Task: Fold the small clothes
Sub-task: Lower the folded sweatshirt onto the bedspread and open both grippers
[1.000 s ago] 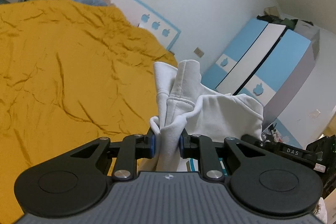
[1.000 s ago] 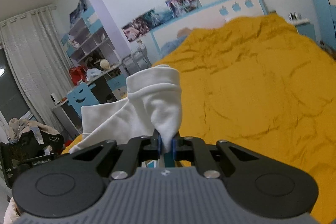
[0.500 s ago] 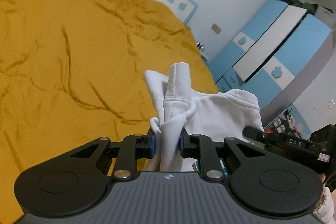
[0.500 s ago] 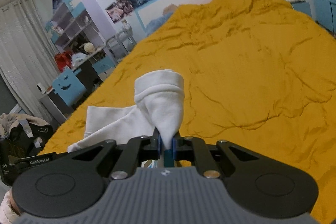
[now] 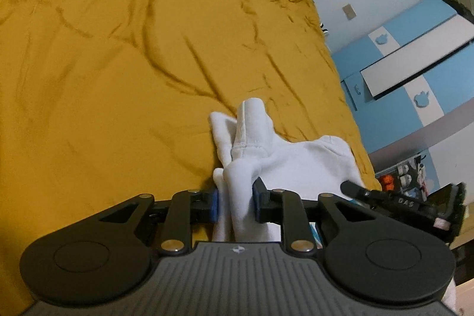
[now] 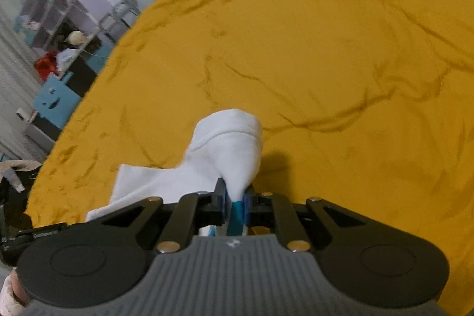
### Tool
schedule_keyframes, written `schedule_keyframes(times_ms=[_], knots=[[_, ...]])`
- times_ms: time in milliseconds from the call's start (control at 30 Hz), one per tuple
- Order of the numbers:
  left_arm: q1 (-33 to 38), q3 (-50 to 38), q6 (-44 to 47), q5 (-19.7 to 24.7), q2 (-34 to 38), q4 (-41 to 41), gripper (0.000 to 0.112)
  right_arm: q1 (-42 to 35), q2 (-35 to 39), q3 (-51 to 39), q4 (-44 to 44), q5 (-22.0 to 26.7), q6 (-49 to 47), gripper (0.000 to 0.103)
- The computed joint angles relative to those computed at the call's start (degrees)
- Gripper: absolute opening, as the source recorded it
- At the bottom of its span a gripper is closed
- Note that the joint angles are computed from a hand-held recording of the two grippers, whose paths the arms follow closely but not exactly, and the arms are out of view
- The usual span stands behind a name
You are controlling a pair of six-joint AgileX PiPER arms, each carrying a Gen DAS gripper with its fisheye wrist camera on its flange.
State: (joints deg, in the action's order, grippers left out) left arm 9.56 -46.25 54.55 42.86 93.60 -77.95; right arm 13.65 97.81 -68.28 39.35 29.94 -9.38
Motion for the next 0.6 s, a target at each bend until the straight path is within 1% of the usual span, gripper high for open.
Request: schedule_keyframes(times_ms=[67, 133, 233, 300, 333, 367, 400, 433, 533, 600], knots=[[0.83, 0.91, 3.04, 0.08, 0.26, -1.64, 0.032, -0.57, 1.34, 0.28, 1.07, -0.12, -0.41, 0.009], [1.48, 1.14, 3.57, 0.34, 0.59, -2.15, 0.034, -1.42, 2.18, 0.34, 1.74, 0.09, -0.60, 0.012], [1.88, 2.12, 1.55, -1.96, -2.26, -0.95, 0.042, -1.94, 1.61, 1.00, 1.14, -0.39, 1.18, 0.015], [2.43, 2.66, -1.55, -3.45, -5.64, 2.92, 0.043, -1.86, -0.34, 2.16, -2.01, -1.44, 4.21, 0.015], [2.21, 2.94, -3.85, -4.63, -7.65, 5.57, 0.042, -1.49, -1.59, 2.40, -5.28, -1.81, 7.26, 0.016], [1.34, 2.68, -7.52, -6.52, -9.81, 9.60, 0.042, -1.39, -2.99, 2.61, -8.35, -1.77, 9.93, 0.016], [1.17, 2.80, -10.17, -7.11, -11.63, 12.65, 0.042, -1.63, -4.53, 3.02, -9.99, -1.40, 11.17, 0.016], [1.37, 3.25, -12.54, -6.85, -14.06, 15.32, 0.042, -2.06, -6.20, 3.63, -10.07, -0.79, 10.88, 0.016], [0.77, 4.82, -15.35, -4.75, -20.71, 18.20, 0.042, -2.08, -12.21, 6.64, -9.84, 0.52, 8.42, 0.016], [-3.01, 5.06, -18.63, -5.80, -24.03, 20.91, 0.041, -0.27, -16.20, 8.91, -11.05, 1.06, 6.21, 0.016]])
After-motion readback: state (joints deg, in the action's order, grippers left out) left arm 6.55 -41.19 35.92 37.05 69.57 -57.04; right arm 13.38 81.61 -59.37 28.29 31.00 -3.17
